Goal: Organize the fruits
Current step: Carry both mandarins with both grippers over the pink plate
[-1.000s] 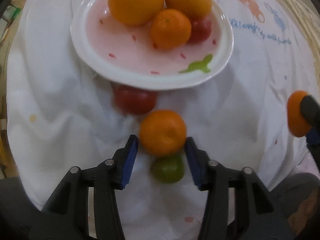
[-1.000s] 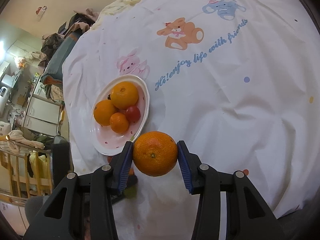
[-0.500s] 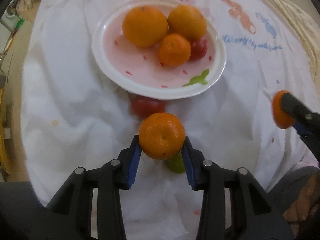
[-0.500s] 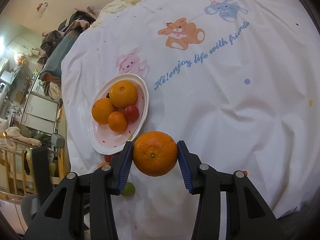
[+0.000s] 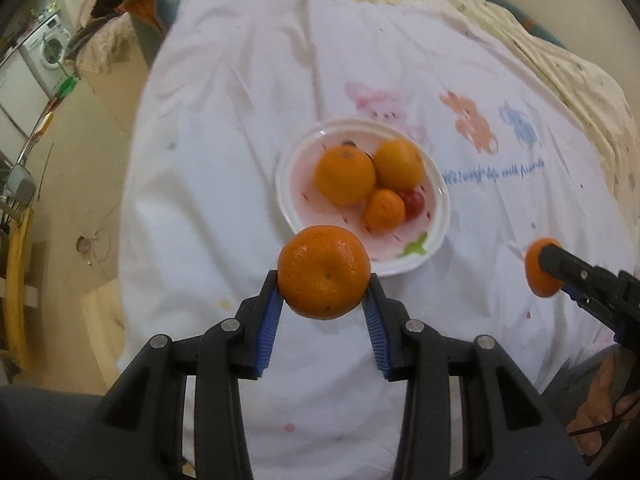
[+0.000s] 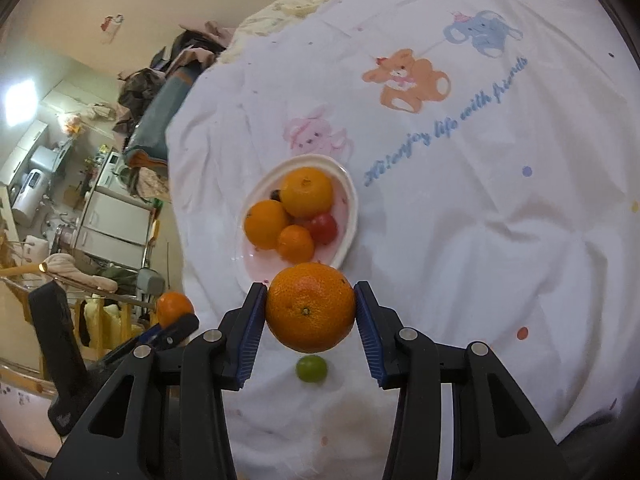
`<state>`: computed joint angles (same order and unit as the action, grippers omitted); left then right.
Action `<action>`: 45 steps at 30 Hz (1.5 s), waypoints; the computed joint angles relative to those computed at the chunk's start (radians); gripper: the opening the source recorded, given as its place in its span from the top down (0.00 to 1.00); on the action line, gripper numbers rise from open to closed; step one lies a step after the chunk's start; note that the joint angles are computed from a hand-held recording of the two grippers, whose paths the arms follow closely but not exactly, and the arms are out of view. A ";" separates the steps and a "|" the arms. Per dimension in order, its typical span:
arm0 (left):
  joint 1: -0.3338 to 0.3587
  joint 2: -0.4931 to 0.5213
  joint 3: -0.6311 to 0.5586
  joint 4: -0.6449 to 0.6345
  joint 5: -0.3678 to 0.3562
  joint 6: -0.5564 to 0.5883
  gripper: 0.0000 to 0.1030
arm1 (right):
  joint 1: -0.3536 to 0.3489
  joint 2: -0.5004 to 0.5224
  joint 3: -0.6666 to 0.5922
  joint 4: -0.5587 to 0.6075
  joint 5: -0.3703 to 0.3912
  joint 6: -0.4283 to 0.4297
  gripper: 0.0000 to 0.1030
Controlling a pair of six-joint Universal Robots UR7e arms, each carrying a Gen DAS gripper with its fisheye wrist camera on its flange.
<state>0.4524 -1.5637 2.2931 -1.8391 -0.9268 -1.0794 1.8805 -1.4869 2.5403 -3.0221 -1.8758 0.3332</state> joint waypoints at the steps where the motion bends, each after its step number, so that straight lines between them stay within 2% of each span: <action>1: 0.007 0.000 -0.006 0.002 0.012 0.005 0.65 | 0.004 0.002 -0.006 0.006 -0.004 -0.003 0.55; 8: 0.001 -0.018 -0.021 0.030 0.128 0.055 0.65 | 0.029 0.034 -0.071 0.026 -0.023 -0.044 0.55; 13: 0.041 0.011 -0.033 -0.099 0.128 0.195 0.65 | 0.038 0.088 -0.129 0.035 -0.050 -0.085 0.55; 20: 0.110 0.088 -0.065 -0.168 0.160 0.261 0.64 | -0.005 0.164 -0.191 0.057 -0.071 -0.133 0.55; 24: 0.160 0.131 -0.073 -0.230 0.156 0.310 0.64 | -0.037 0.202 -0.213 0.058 -0.063 -0.159 0.55; 30: 0.232 0.149 -0.042 -0.365 0.136 0.315 0.64 | -0.095 0.232 -0.206 0.058 0.015 -0.149 0.55; 36: 0.278 0.164 -0.031 -0.453 0.085 0.304 0.64 | -0.108 0.279 -0.211 0.063 0.048 -0.181 0.55; 40: 0.273 0.183 -0.039 -0.423 0.079 0.292 0.64 | -0.118 0.313 -0.219 0.068 0.057 -0.181 0.55; 45: 0.268 0.197 -0.039 -0.367 0.035 0.276 0.64 | -0.107 0.350 -0.232 0.093 0.048 -0.200 0.55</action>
<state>0.7208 -1.3665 2.2541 -2.2058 -0.8914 -0.8033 1.7739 -1.1373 2.3084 -2.9289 -1.8274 0.1334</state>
